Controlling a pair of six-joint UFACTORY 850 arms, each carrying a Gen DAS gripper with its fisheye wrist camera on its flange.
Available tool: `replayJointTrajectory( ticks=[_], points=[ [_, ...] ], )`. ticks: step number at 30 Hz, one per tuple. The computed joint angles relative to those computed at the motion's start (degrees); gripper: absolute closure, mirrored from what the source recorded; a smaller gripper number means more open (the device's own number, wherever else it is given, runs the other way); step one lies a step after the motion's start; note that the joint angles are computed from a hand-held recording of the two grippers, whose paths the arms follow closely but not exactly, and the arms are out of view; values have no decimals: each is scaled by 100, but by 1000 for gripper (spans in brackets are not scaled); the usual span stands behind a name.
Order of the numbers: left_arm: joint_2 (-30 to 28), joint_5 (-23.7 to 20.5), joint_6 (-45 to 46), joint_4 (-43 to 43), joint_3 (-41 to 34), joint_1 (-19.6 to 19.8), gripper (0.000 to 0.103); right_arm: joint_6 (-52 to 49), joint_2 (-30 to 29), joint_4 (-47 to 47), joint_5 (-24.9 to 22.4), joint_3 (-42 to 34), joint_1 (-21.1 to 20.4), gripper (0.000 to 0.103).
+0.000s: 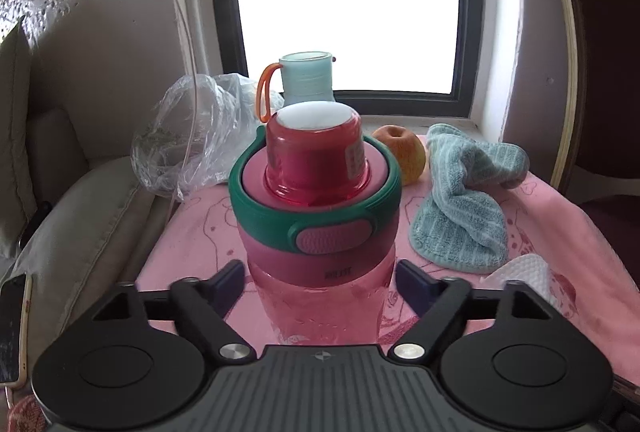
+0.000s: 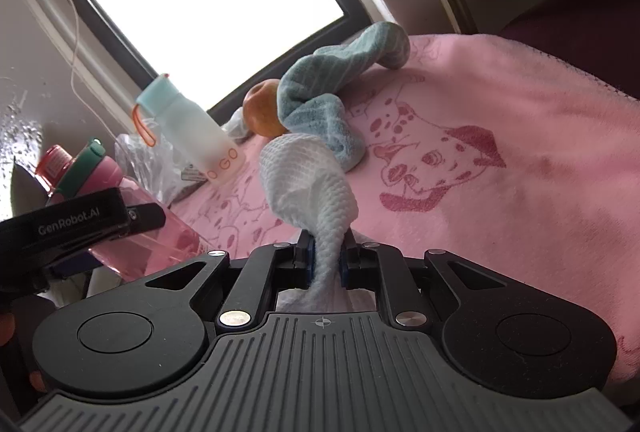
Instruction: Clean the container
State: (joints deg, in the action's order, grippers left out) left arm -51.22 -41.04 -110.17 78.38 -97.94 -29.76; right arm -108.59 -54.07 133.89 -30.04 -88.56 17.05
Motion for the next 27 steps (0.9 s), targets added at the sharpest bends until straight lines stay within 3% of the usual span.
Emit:
replayJointTrajectory(
  ticks=[6,16,20,23,27],
  points=[
    [352,714,-602,1200,690,176,32,32,-8,-42,36,-19,13,87],
    [1450,2157,-4365,6280,2457,770,32,-36,1,-54,105,-23,38,87],
    [1703,1977,-5380,8171,2994,857,32,94,25,-395,350,-99,103,87],
    [1770,1575,-4756,8624,3306,772,32,718,40,-951,109,-179,98,87],
    [1751,1164,-3563,8588,3505,634,32,1552,25,-2002,-506,-545,86,87]
  ],
)
